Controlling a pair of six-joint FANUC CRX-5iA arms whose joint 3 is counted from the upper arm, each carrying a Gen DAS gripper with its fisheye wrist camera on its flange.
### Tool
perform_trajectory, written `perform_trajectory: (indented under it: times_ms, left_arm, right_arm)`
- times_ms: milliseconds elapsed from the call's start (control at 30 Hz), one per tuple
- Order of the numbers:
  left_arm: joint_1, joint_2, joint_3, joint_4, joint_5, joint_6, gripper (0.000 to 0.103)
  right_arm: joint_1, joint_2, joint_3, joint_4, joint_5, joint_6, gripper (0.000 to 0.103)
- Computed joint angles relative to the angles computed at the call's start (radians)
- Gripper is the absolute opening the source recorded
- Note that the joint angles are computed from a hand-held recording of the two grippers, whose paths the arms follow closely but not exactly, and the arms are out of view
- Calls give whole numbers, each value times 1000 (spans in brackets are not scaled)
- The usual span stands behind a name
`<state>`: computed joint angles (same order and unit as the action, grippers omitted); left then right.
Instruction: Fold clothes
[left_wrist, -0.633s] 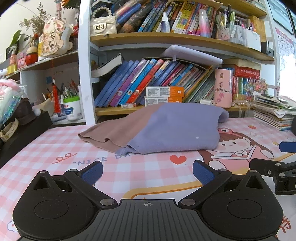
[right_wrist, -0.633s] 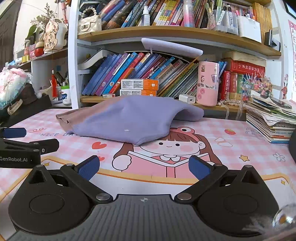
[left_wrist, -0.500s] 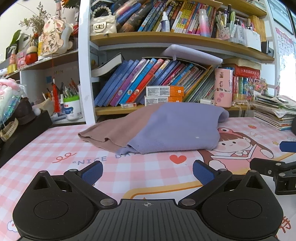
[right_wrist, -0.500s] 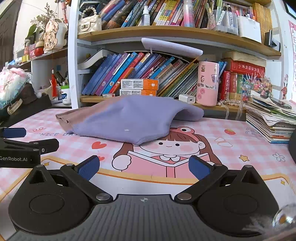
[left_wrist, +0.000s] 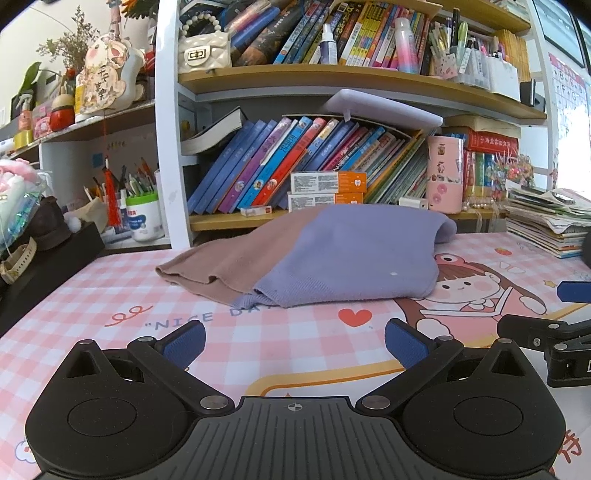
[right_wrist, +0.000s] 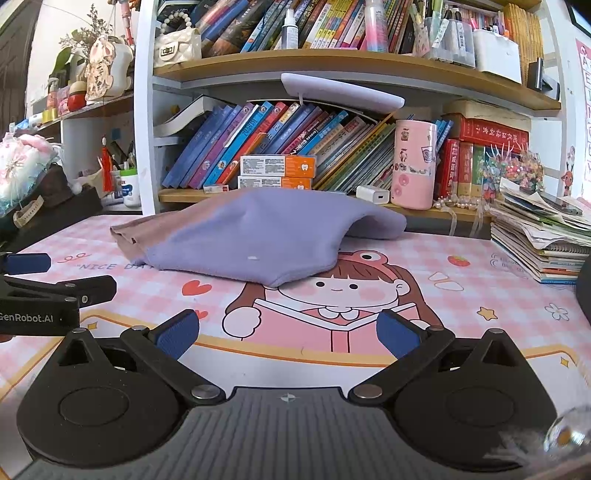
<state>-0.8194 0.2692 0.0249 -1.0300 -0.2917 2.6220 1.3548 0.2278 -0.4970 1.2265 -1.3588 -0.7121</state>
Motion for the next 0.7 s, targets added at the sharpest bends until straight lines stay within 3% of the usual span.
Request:
perform_trajectory:
  times_ms: [700]
  left_arm:
    - [7, 0, -5, 6, 10, 5, 103]
  right_arm:
    - [-1, 1, 6, -9, 3, 12, 103]
